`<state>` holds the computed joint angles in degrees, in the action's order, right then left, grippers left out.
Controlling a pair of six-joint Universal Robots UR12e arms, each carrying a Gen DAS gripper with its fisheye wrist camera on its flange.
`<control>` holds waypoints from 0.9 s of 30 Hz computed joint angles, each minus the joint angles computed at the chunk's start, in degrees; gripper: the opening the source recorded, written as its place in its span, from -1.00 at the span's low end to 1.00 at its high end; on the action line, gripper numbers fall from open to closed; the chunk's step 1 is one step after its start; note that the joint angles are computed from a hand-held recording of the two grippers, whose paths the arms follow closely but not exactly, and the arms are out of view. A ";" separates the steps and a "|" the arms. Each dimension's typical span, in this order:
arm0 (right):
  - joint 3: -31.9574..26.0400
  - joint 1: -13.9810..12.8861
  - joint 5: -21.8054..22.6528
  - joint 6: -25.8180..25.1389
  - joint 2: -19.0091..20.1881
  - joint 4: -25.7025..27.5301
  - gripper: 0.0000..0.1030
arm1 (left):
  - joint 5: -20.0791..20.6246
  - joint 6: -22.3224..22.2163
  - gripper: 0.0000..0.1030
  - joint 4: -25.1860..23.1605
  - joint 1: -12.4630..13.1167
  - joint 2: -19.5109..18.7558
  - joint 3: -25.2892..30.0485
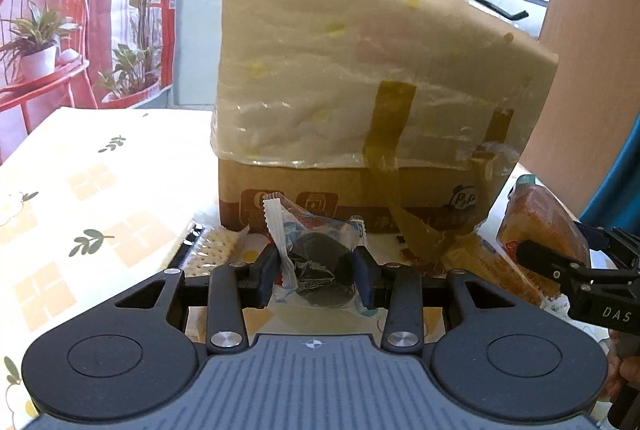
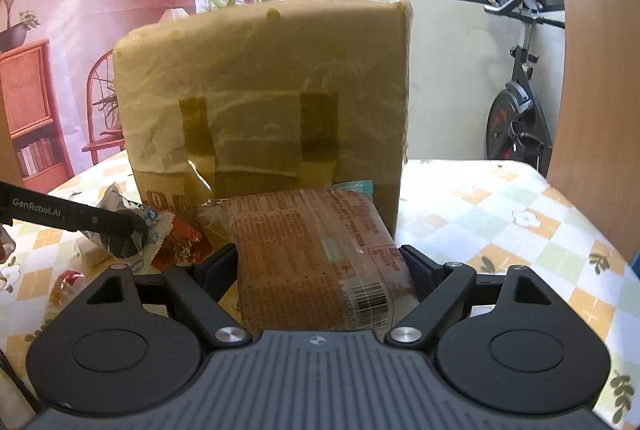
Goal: Organize snacks
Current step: 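Grasp the black item in clear wrapping with the left tool while the right holds the bread, then lift the bread and black packet and carry them over the box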
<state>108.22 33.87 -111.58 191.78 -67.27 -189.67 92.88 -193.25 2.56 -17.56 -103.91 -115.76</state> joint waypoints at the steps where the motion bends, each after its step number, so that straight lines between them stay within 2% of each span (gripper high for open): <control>1: -0.11 0.09 -0.20 -0.12 -0.09 -0.03 0.67 | 0.05 -0.07 -0.18 0.34 0.01 0.17 -0.14; 13: -1.78 1.04 -1.23 -2.53 -0.95 -1.42 0.67 | 0.24 0.48 -0.18 3.72 0.75 2.59 -1.60; 27: -4.91 1.91 0.66 -6.70 -0.72 -1.93 0.67 | -0.12 0.69 -0.18 7.95 1.19 3.71 -1.53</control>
